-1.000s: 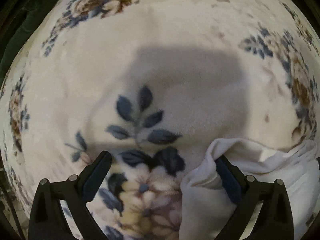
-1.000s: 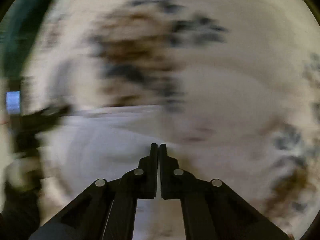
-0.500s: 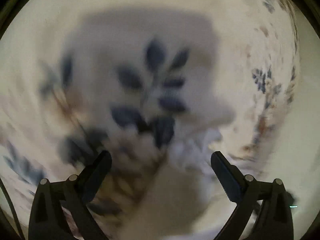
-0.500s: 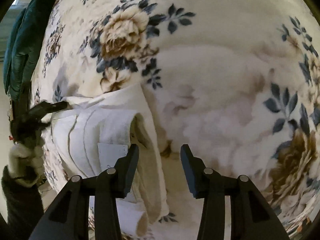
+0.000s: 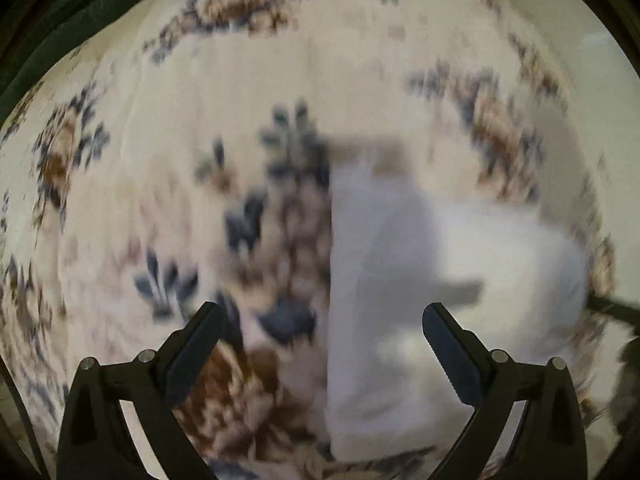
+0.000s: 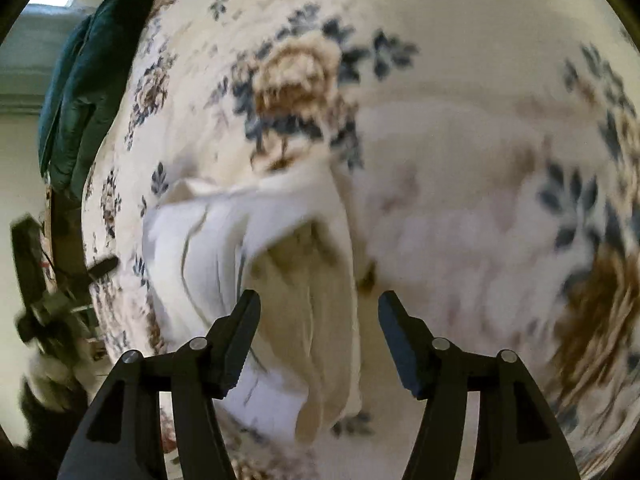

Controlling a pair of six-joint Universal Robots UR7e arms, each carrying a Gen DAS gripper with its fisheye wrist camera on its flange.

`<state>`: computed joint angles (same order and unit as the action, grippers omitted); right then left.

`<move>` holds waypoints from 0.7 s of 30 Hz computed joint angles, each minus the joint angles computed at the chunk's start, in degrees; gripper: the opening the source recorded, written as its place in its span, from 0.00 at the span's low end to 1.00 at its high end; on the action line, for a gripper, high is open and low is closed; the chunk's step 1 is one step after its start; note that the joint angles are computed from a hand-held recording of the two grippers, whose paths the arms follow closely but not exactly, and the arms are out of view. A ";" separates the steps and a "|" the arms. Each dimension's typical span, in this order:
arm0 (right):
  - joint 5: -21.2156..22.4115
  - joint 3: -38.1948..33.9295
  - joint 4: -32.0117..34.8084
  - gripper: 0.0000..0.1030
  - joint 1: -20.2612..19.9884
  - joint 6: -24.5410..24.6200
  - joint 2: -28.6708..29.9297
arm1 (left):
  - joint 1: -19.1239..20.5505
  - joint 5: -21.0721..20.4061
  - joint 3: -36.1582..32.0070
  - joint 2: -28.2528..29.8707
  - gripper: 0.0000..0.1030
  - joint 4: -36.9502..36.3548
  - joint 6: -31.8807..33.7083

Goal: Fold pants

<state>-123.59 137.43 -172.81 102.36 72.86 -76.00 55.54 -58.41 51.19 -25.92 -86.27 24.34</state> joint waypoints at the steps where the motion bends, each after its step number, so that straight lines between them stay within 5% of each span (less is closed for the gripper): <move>1: 0.70 0.62 -2.06 0.63 0.50 1.58 0.76 | -0.17 1.91 4.87 -2.16 0.99 -2.67 0.39; 6: -3.15 4.09 -16.20 0.63 6.22 12.82 6.99 | -0.57 4.71 19.40 -8.77 0.99 -10.13 1.38; 12: 2.00 1.81 -21.03 0.63 5.73 13.46 15.34 | -1.47 8.43 26.15 -10.94 0.99 -18.58 2.34; 15: 0.49 -1.78 -11.92 0.61 5.70 13.20 15.73 | -1.77 8.72 26.54 -10.85 0.99 -19.46 2.63; 17: -1.71 -4.06 -5.67 0.44 6.37 14.42 15.69 | -1.97 8.55 26.68 -10.73 0.99 -19.81 2.99; 21: -4.33 -7.78 7.59 0.37 7.40 17.58 15.77 | -2.76 7.47 29.47 -12.40 1.00 -19.68 2.11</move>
<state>-127.91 129.65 -165.22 109.75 90.44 -60.23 52.78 -50.94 80.66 -38.32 -105.95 26.45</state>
